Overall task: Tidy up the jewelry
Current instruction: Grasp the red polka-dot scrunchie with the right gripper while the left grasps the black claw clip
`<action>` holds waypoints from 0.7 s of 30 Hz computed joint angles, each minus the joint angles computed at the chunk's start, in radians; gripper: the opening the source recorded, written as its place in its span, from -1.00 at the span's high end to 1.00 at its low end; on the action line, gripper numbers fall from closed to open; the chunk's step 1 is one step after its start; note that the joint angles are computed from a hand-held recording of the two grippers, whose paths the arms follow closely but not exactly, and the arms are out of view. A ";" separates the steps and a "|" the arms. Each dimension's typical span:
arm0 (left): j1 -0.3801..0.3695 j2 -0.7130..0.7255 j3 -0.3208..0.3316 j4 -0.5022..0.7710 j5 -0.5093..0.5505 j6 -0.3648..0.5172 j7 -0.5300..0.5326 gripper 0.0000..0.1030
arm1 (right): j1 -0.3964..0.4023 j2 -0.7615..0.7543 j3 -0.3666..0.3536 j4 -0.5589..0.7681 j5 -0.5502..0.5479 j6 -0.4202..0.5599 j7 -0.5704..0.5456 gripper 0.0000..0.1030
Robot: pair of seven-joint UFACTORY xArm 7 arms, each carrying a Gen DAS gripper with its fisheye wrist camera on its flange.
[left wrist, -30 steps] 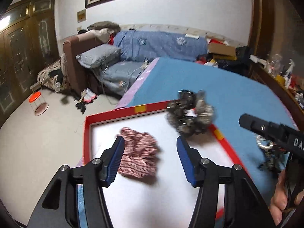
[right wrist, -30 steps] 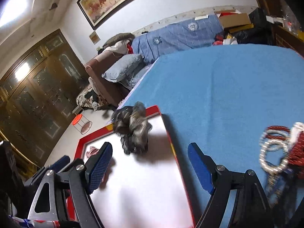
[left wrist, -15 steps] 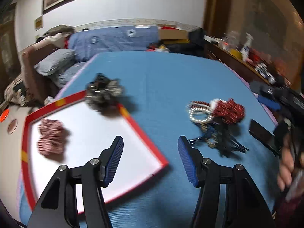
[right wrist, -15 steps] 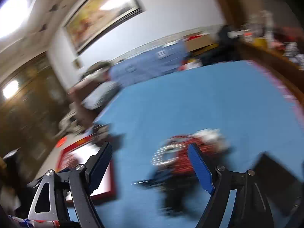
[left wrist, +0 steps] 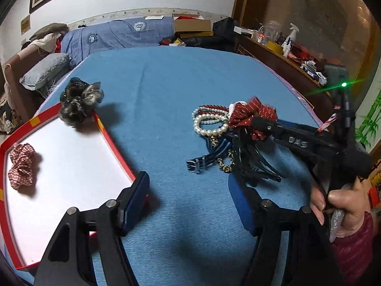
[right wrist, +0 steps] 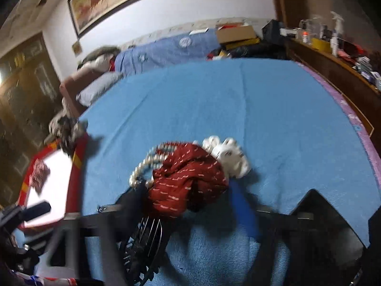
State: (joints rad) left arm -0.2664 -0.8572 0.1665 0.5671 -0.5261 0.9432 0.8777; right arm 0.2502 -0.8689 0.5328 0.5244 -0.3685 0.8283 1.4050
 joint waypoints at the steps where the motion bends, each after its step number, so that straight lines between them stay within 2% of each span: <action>1: -0.002 0.006 0.000 0.003 0.000 0.005 0.000 -0.31 | 0.001 0.010 -0.001 0.004 0.001 0.008 -0.009 0.76; 6: -0.025 0.021 -0.026 0.022 -0.014 0.034 -0.016 -0.32 | -0.003 -0.158 0.031 -0.062 -0.030 -0.004 0.069 0.76; 10: -0.056 0.040 -0.058 0.046 -0.027 0.074 -0.038 -0.58 | -0.024 -0.302 0.056 -0.092 -0.035 0.013 0.116 0.76; 14: -0.085 0.058 -0.122 0.043 -0.033 0.059 -0.088 -0.58 | -0.037 -0.370 0.061 -0.113 -0.008 0.022 0.139 0.76; 17: -0.100 0.081 -0.188 0.037 -0.003 0.015 -0.135 -0.58 | -0.041 -0.415 0.065 -0.129 0.003 0.028 0.142 0.76; 21: -0.109 0.104 -0.275 -0.001 0.086 -0.109 -0.218 -0.58 | -0.041 -0.440 0.061 -0.143 0.018 0.019 0.131 0.75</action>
State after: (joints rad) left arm -0.3750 -0.7531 -0.1087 0.5661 -0.4396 0.8338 0.6593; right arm 0.2089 -1.3090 0.5937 0.3818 -0.3500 0.8471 1.5355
